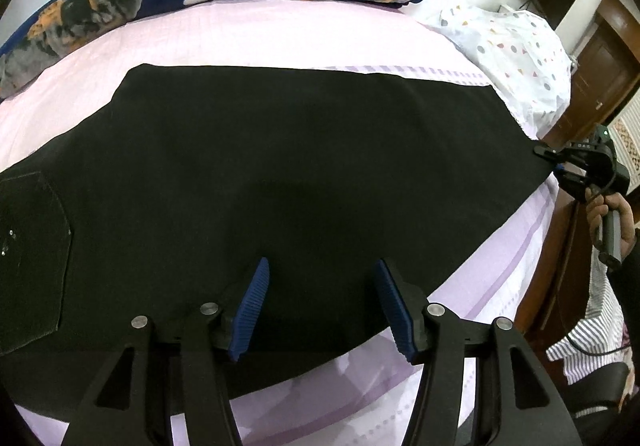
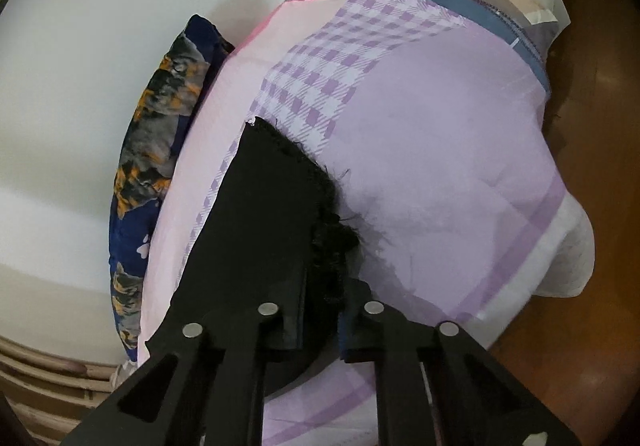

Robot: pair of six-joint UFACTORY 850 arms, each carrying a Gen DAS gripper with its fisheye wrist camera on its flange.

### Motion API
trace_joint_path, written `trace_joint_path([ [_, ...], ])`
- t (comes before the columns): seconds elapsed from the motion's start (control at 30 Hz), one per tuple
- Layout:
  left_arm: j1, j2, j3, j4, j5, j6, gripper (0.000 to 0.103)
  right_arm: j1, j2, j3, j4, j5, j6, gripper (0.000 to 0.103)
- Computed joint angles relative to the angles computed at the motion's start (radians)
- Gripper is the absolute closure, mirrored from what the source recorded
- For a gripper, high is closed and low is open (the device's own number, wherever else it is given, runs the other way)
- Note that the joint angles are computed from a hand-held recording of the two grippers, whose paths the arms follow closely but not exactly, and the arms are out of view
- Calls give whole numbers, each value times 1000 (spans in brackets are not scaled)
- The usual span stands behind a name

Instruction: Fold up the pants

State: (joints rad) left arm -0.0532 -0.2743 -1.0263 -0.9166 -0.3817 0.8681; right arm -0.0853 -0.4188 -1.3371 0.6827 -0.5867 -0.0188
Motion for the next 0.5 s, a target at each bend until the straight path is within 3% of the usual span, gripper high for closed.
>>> trace_joint_path([
  [0.2, 27, -6, -10, -84, -39, 18, 45, 40, 18, -25, 116, -5, -83, 94],
  [0.37, 81, 38, 29, -249, -49, 109, 45, 160, 5, -67, 202, -52, -193, 94],
  [0.5, 122, 83, 69, -311, -40, 142, 45, 245, -95, -192, 231, -129, -232, 94],
])
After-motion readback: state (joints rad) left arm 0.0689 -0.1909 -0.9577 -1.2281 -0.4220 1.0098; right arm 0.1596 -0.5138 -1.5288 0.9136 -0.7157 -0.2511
